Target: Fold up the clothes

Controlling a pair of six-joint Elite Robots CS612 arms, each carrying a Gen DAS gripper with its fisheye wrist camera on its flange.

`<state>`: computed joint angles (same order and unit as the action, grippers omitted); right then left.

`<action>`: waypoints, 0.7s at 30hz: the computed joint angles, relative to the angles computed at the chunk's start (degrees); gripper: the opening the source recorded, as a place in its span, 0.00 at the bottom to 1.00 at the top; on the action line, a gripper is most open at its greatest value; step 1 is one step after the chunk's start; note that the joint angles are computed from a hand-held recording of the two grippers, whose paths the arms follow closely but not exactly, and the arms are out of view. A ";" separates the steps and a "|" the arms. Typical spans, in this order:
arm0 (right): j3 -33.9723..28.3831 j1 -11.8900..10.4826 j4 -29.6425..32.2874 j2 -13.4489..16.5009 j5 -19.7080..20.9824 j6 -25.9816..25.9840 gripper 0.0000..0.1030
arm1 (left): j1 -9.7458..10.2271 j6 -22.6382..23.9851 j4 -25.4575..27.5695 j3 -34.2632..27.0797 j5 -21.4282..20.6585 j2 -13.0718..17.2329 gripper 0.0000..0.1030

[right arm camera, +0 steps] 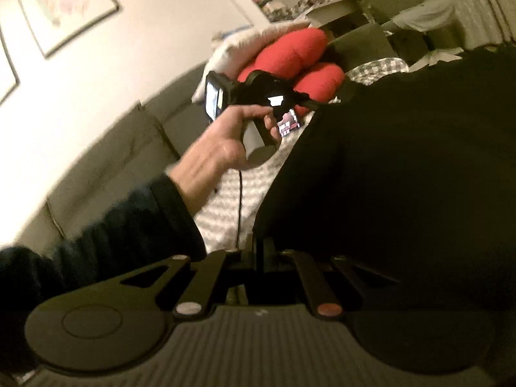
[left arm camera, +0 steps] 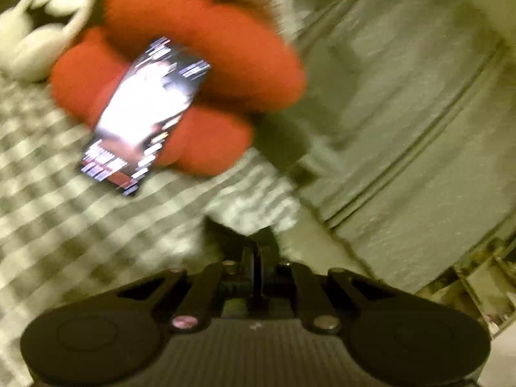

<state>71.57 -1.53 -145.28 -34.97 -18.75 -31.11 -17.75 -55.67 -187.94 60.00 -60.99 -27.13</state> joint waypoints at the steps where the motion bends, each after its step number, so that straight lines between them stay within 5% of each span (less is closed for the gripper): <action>1: 0.10 -0.23 -1.40 0.02 -0.05 1.34 0.03 | -0.30 2.81 -1.69 -1.33 0.49 0.67 0.03; 8: 1.81 -1.37 -7.63 -0.56 -6.30 7.26 0.03 | -1.87 19.84 -1.46 -13.51 -3.20 6.39 0.03; 15: 3.86 -1.84 -11.81 -1.62 -13.63 11.62 0.03 | -1.25 20.48 8.06 -24.13 -13.39 12.07 0.04; 16: 4.29 -1.88 -12.42 -1.82 -14.95 11.82 0.03 | -0.97 19.73 9.10 -24.83 -15.63 12.43 0.12; 19: 5.09 -1.86 -12.00 -2.38 -17.89 10.99 0.04 | -0.61 19.34 10.49 -24.14 -17.30 11.99 0.64; 21: 5.14 -1.63 -11.46 -2.51 -19.67 10.25 0.04 | -0.86 21.12 8.25 -22.11 -14.05 11.01 0.71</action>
<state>76.71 -3.16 -156.75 -37.48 -38.41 -20.86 -18.60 -34.55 -179.69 37.89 -75.04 -16.12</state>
